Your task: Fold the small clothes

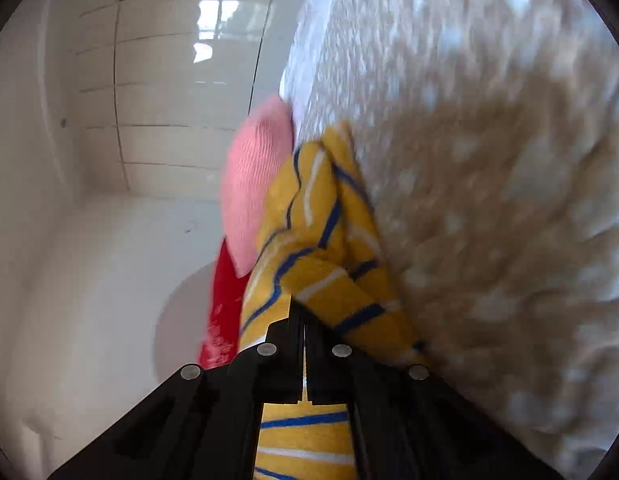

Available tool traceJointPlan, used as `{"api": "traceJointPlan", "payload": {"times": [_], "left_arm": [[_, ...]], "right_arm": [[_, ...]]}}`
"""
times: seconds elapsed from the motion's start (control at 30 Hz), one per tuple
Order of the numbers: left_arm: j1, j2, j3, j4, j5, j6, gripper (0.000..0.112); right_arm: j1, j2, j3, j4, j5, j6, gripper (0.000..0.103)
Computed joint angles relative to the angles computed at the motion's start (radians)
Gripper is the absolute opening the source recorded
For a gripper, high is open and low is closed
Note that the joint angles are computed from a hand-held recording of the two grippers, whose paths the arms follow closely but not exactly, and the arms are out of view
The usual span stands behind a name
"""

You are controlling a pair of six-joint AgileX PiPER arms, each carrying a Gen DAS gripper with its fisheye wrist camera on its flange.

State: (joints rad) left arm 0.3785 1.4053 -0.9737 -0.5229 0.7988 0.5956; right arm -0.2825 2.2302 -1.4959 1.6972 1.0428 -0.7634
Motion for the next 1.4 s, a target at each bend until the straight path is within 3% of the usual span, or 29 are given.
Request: {"api": "traceJointPlan", "payload": {"times": [0.13, 0.2, 0.27, 0.4, 0.53, 0.6, 0.7, 0.77, 0.8, 0.87, 0.97, 1.07, 1.23, 1.3, 1.33, 1.4], "left_arm": [[0.016, 0.002, 0.001, -0.022, 0.005, 0.018, 0.067], [0.011, -0.001, 0.002, -0.022, 0.003, 0.016, 0.067], [-0.001, -0.005, 0.005, -0.016, -0.003, 0.009, 0.067], [-0.029, -0.006, 0.004, 0.008, -0.009, -0.015, 0.067], [-0.036, -0.030, 0.005, 0.031, -0.018, -0.025, 0.067], [-0.028, -0.043, -0.001, 0.032, -0.021, -0.022, 0.067], [-0.028, -0.051, -0.005, 0.041, -0.047, -0.032, 0.068], [-0.048, -0.045, -0.008, 0.072, -0.074, -0.065, 0.068], [-0.071, -0.044, -0.008, 0.101, -0.093, -0.099, 0.068], [-0.124, -0.048, -0.006, 0.159, -0.133, -0.170, 0.068], [-0.229, -0.103, 0.019, 0.305, -0.212, -0.341, 0.069], [-0.348, -0.178, 0.058, 0.517, -0.276, -0.565, 0.076], [-0.488, -0.324, 0.142, 0.971, -0.336, -1.005, 0.093], [-0.470, -0.365, 0.155, 0.977, -0.367, -1.016, 0.100], [-0.453, -0.369, 0.159, 0.919, -0.404, -0.973, 0.100], [-0.421, -0.331, 0.127, 0.722, -0.404, -0.791, 0.100]], "right_arm": [[0.002, -0.155, 0.067, -0.084, -0.154, -0.008, 0.001], [0.021, -0.237, 0.110, -0.074, -0.236, -0.033, 0.028], [0.049, -0.260, 0.090, -0.070, -0.226, -0.055, 0.036], [0.160, -0.157, -0.127, -0.194, -0.106, 0.032, 0.037], [0.209, 0.073, -0.459, -0.341, -0.002, 0.259, 0.033], [0.174, 0.121, -0.499, -0.340, -0.033, 0.323, 0.003], [0.084, 0.039, -0.337, -0.341, -0.154, 0.316, 0.000], [0.029, -0.044, -0.225, -0.348, -0.186, 0.241, 0.007], [0.013, -0.090, -0.168, -0.367, -0.199, 0.212, 0.027], [-0.011, -0.208, -0.022, -0.397, -0.249, 0.128, 0.047], [-0.027, -0.421, 0.254, -0.364, -0.298, -0.089, 0.048], [0.008, -0.601, 0.467, -0.412, -0.401, -0.178, 0.051], [0.104, -0.766, 0.666, -0.568, -0.534, -0.129, 0.052], [0.100, -0.803, 0.734, -0.536, -0.543, -0.190, 0.052], [0.110, -0.798, 0.752, -0.503, -0.552, -0.230, 0.052], [0.136, -0.789, 0.755, -0.511, -0.573, -0.222, 0.052]]}}
